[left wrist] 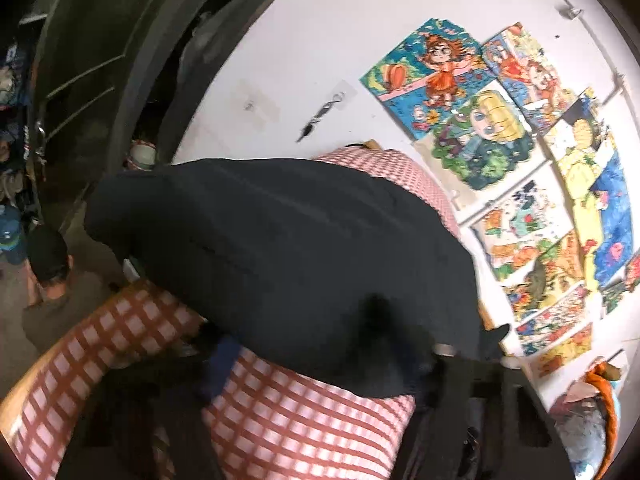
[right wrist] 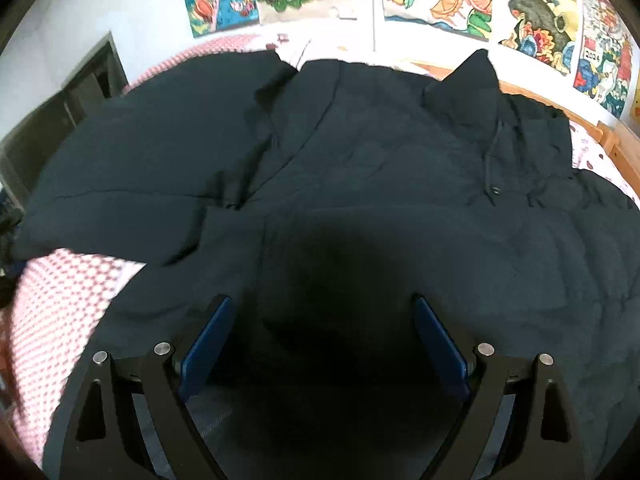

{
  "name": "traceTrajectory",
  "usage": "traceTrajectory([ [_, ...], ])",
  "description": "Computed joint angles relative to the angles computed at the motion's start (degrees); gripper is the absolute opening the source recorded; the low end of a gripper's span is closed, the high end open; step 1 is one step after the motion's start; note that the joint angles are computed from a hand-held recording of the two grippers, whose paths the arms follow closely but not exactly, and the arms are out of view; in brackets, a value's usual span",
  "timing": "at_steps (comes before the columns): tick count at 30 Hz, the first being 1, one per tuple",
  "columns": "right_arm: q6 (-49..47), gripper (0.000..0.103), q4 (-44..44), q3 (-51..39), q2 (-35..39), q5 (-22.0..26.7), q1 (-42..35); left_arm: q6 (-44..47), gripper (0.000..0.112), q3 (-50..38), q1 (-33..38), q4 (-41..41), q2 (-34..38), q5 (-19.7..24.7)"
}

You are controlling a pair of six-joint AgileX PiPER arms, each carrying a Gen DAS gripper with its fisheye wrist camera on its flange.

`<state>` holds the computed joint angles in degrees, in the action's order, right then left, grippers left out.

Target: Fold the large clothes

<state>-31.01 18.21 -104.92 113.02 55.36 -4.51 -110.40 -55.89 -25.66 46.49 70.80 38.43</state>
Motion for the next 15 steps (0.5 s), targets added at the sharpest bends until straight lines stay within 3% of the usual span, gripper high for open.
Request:
traceTrajectory([
  [3, 2.6, 0.095, -4.4, 0.5, 1.5, -2.6, 2.7, -0.1, 0.029, 2.5, 2.6, -0.1, -1.7, -3.1],
  [5, 2.3, 0.097, -3.7, 2.4, 1.2, -4.5, 2.7, -1.1, 0.012, 3.0, 2.7, 1.7, -2.3, -2.5],
  [9, -2.2, 0.098, 2.2, 8.9, -1.4, -9.3, 1.0, -4.6, 0.007, 2.8, -0.7, 8.9, -2.7, 1.2],
  [11, -4.6, 0.098, 5.1, 11.4, -3.2, -10.6, 0.0, -4.3, 0.006, 1.4, -3.8, 11.8, -2.4, 5.5],
  [15, -8.2, 0.098, 11.9, 12.6, -6.5, -7.7, -3.4, -0.5, 0.006, -3.2, -9.2, 15.4, -1.6, 13.0],
])
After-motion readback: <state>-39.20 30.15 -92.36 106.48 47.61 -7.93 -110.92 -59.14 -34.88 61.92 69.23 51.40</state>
